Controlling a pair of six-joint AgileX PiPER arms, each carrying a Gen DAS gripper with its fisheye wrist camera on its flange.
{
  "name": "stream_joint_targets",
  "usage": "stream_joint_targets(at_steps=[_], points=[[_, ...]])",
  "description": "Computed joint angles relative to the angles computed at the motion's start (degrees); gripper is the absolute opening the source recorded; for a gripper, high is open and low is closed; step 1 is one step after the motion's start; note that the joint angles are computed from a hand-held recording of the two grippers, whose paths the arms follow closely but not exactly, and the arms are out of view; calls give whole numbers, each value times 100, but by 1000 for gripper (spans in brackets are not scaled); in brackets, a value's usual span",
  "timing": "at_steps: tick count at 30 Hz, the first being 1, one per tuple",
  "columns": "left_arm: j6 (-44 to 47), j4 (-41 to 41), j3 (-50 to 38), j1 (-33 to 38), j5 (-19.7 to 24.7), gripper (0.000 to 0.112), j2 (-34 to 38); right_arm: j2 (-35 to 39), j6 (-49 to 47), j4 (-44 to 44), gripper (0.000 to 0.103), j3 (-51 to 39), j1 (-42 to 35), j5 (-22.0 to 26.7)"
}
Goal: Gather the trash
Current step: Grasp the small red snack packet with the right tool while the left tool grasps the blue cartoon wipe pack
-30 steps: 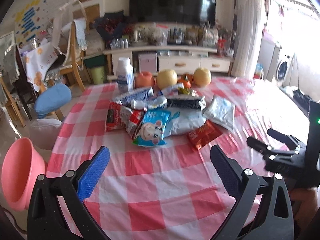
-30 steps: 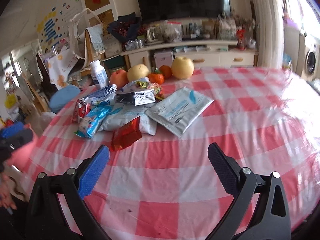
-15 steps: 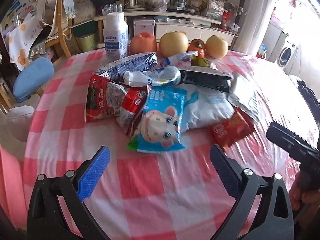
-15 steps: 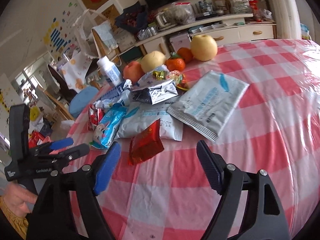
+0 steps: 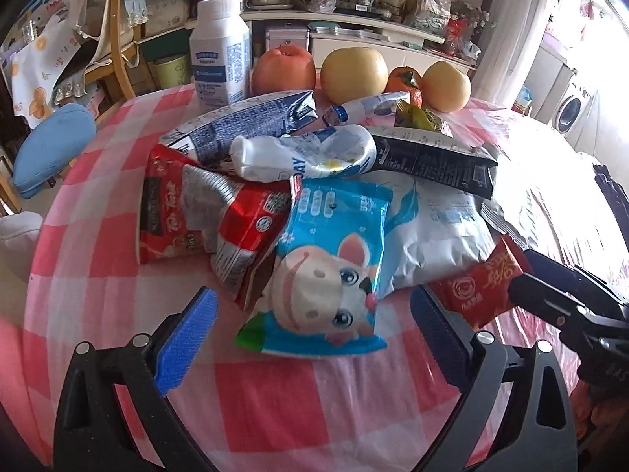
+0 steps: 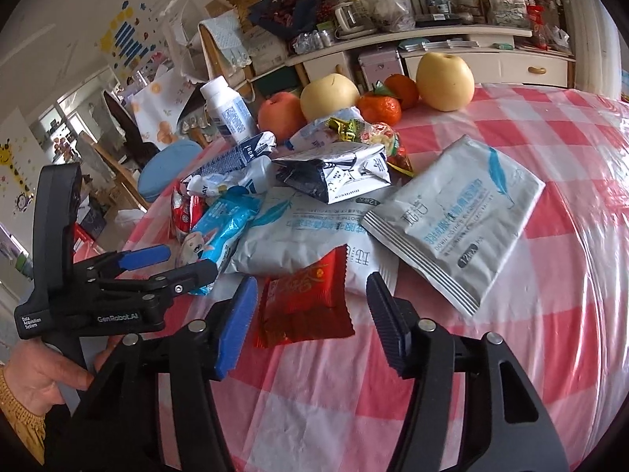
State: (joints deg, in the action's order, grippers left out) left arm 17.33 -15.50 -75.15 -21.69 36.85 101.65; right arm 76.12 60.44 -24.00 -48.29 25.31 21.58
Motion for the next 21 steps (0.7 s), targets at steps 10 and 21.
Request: stream_joint_targets(at_steps=[10, 21], points=[[68, -298, -252, 60, 109, 64, 235, 302, -472, 359, 58, -210, -7, -38], [107, -312, -138, 96, 94, 53, 151, 581, -453, 156, 42, -445, 258, 242]])
